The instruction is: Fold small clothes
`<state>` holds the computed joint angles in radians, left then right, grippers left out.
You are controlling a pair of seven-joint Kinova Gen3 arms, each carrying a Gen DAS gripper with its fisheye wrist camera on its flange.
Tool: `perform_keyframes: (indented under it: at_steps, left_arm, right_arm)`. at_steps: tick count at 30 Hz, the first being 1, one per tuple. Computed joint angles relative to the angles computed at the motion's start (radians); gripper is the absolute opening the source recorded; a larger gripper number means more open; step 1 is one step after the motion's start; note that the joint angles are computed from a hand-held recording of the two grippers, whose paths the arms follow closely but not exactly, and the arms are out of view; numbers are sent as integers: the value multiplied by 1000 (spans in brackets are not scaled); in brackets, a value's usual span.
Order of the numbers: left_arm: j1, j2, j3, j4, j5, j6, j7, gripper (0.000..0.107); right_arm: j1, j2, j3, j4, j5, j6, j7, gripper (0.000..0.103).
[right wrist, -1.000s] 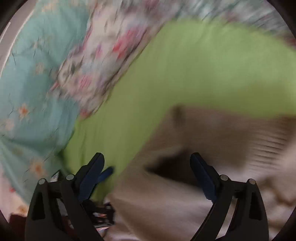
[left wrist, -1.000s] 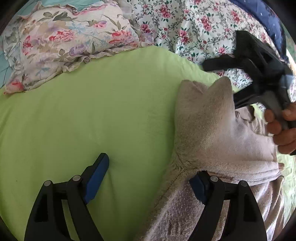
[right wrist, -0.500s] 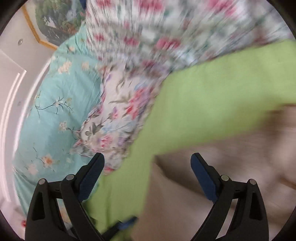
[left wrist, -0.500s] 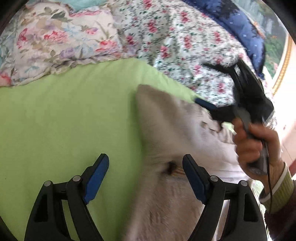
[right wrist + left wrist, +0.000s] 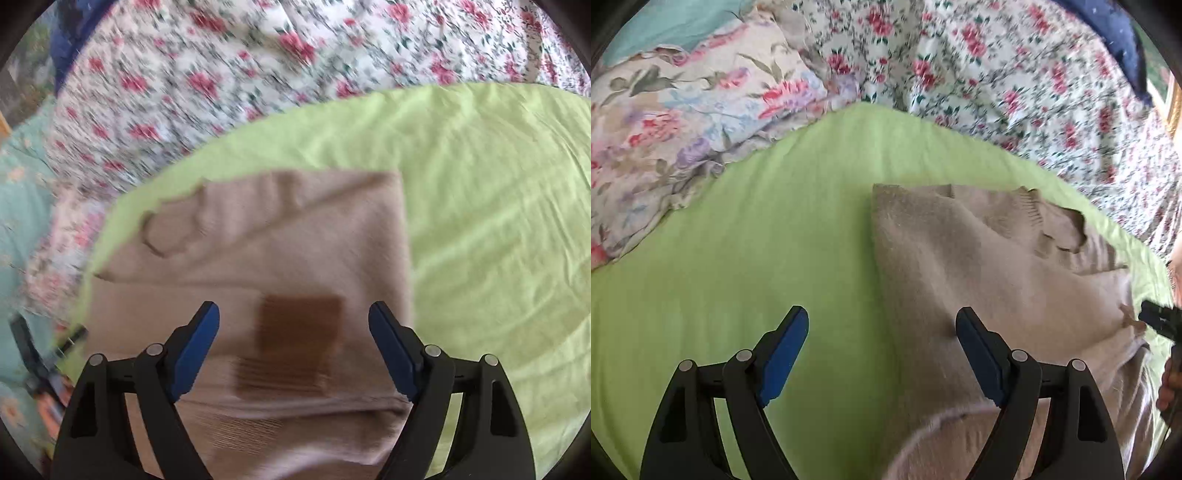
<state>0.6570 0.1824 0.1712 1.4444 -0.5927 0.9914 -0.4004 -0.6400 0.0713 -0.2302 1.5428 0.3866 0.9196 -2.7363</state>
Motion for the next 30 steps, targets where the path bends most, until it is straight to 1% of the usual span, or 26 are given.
perform_keyframes:
  at_steps: [1, 2, 3, 4, 5, 6, 7, 8, 9, 10, 11, 12, 14, 15, 16, 17, 18, 20, 22, 24, 25, 26, 28, 30]
  left_arm:
    - [-8, 12, 0, -13, 11, 8, -15, 83]
    - [-9, 17, -1, -14, 18, 10, -21, 83]
    - [-11, 23, -2, -21, 26, 13, -29, 83]
    - [-11, 31, -4, -31, 32, 19, -38, 83]
    - [-5, 35, -6, -39, 29, 28, -44, 83]
    - [1, 37, -8, -41, 23, 29, -47, 83]
    - [9, 40, -9, -45, 16, 35, -51, 83]
    - [18, 45, -10, -50, 7, 44, -54, 83]
    - [25, 51, -10, -59, 3, 54, -61, 83]
    - [30, 62, -11, -70, 1, 66, -68, 83]
    - [35, 72, -14, -78, 1, 77, -72, 83]
    - [42, 82, -19, -87, -2, 90, -72, 84]
    - [53, 92, -28, -92, -10, 95, -73, 84]
    - [57, 92, -31, -88, -12, 92, -75, 84]
    - [57, 91, -33, -84, -12, 88, -78, 84]
    - [56, 86, -36, -76, -10, 79, -78, 84]
    - [52, 82, -37, -69, -6, 71, -77, 84]
    - [42, 77, -39, -60, 6, 58, -74, 84]
    - [50, 77, -40, -68, 1, 82, -61, 84]
    - [62, 54, -32, -56, 0, 97, -45, 83]
    - [64, 35, -24, -39, 5, 94, -37, 83]
    - [67, 7, -14, -9, 13, 81, -19, 83]
    - [68, -66, 9, 72, 43, 27, 22, 83]
    - [56, -133, 52, 147, 58, -11, 57, 83]
  right_arm:
    - [21, 25, -16, -7, -32, -1, 35, 71]
    - [55, 43, -51, -18, -48, 12, 53, 44]
    - [87, 53, -90, -20, -47, 10, 55, 25]
    - [100, 48, -113, -12, -31, -9, 41, 11]
    - [95, 24, -117, 3, 2, -36, 10, 11]
    - [71, -8, -105, 19, 43, -47, -24, 11]
    - [29, -36, -74, 36, 84, -50, -61, 10]
    - [-17, -55, -43, 45, 124, -39, -102, 10]
    - [-45, -59, -29, 45, 157, -12, -128, 10]
    - [-54, -53, -30, 40, 172, 26, -138, 10]
    - [-45, -34, -42, 36, 172, 47, -131, 11]
    - [-17, -26, -61, 43, 155, 52, -119, 11]
    - [58, 14, -137, 26, 122, 96, -83, 12]
    - [73, 31, -161, 21, 127, 118, -90, 13]
    - [70, 31, -167, 28, 148, 124, -113, 16]
    - [48, 22, -159, 32, 176, 146, -152, 22]
    - [9, 23, -139, 26, 204, 183, -193, 25]
    - [-47, -3, -116, 36, 245, 228, -274, 27]
    - [-51, -68, -140, 91, 259, 210, -355, 29]
    - [-48, -125, -182, 142, 269, 189, -406, 33]
    - [-59, -145, -199, 156, 277, 202, -425, 39]
    - [-77, -166, -215, 170, 284, 216, -448, 45]
    - [-124, -201, -226, 204, 287, 223, -486, 52]
    - [-131, -234, -265, 238, 269, 219, -526, 53]
